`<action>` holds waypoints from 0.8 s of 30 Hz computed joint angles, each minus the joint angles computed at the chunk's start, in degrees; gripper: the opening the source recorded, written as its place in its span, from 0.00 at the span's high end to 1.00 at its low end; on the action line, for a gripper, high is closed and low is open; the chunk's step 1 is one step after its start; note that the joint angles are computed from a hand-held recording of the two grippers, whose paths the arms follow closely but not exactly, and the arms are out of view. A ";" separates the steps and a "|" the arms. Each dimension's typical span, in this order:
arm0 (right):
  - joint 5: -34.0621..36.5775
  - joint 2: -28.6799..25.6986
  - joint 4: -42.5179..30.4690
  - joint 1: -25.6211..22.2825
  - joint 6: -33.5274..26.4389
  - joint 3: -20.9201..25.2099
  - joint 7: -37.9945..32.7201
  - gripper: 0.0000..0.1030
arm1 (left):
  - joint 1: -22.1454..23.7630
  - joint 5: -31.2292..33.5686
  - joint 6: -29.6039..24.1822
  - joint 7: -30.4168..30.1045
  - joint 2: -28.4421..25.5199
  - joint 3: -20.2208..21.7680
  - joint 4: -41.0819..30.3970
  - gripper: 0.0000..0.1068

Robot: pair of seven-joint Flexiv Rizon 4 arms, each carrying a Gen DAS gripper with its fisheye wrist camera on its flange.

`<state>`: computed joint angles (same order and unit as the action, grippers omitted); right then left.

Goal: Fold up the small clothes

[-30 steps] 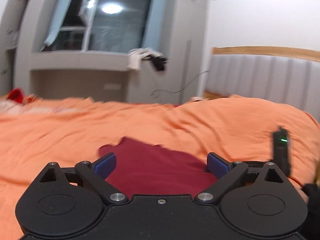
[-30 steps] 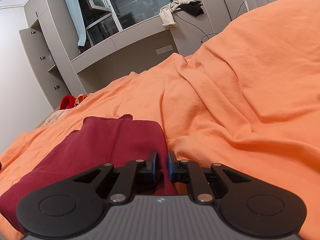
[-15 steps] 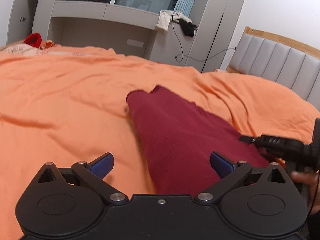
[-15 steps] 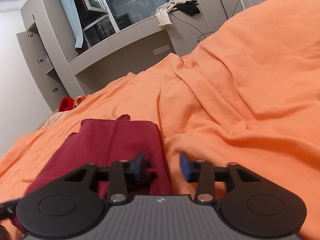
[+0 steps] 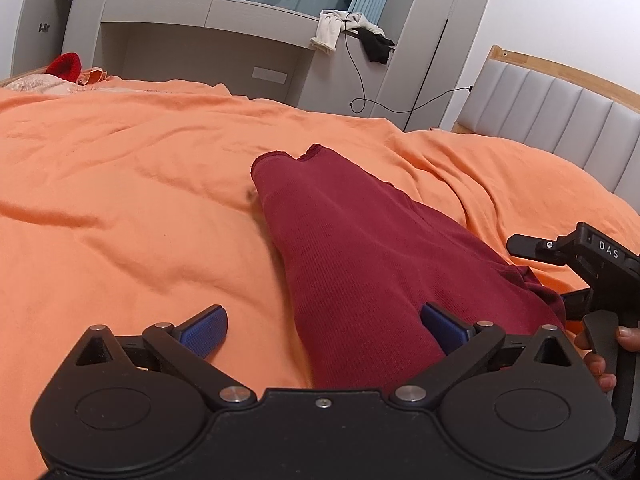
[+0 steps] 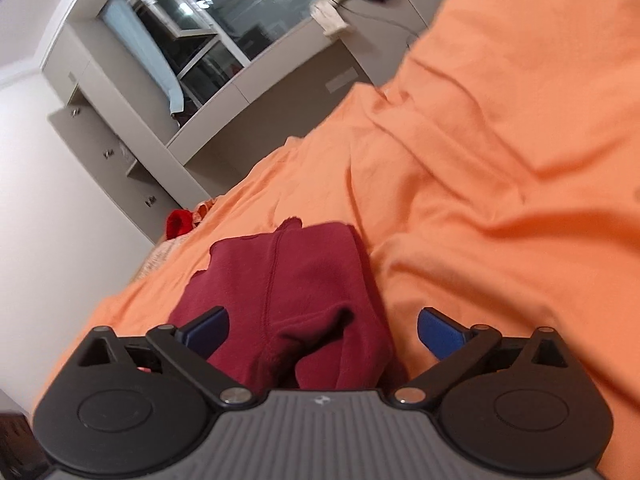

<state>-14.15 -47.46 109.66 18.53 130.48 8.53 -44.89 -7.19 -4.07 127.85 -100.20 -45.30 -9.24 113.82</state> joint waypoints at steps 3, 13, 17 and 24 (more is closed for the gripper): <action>-3.17 -1.79 -0.95 -3.73 -0.29 3.39 5.02 0.01 | 0.20 0.23 0.11 -0.23 -0.02 -0.15 0.04 0.04; -2.23 -3.05 -2.14 -1.79 -0.72 0.94 9.95 0.12 | 0.17 0.39 0.28 -0.41 -0.19 -0.12 -0.11 0.04; 0.58 -2.52 -2.02 0.52 -2.20 -0.67 8.09 0.25 | 0.63 1.07 0.42 -0.57 -0.26 -0.42 -0.08 0.04; 2.67 -1.76 -1.55 3.73 -2.38 -2.77 3.48 0.54 | 1.45 2.18 0.49 -0.99 -0.52 -0.90 -0.27 0.04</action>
<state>-11.48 -49.23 108.10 22.25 128.10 5.75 -41.41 -5.74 -1.89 128.34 -101.19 -45.82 -10.14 113.56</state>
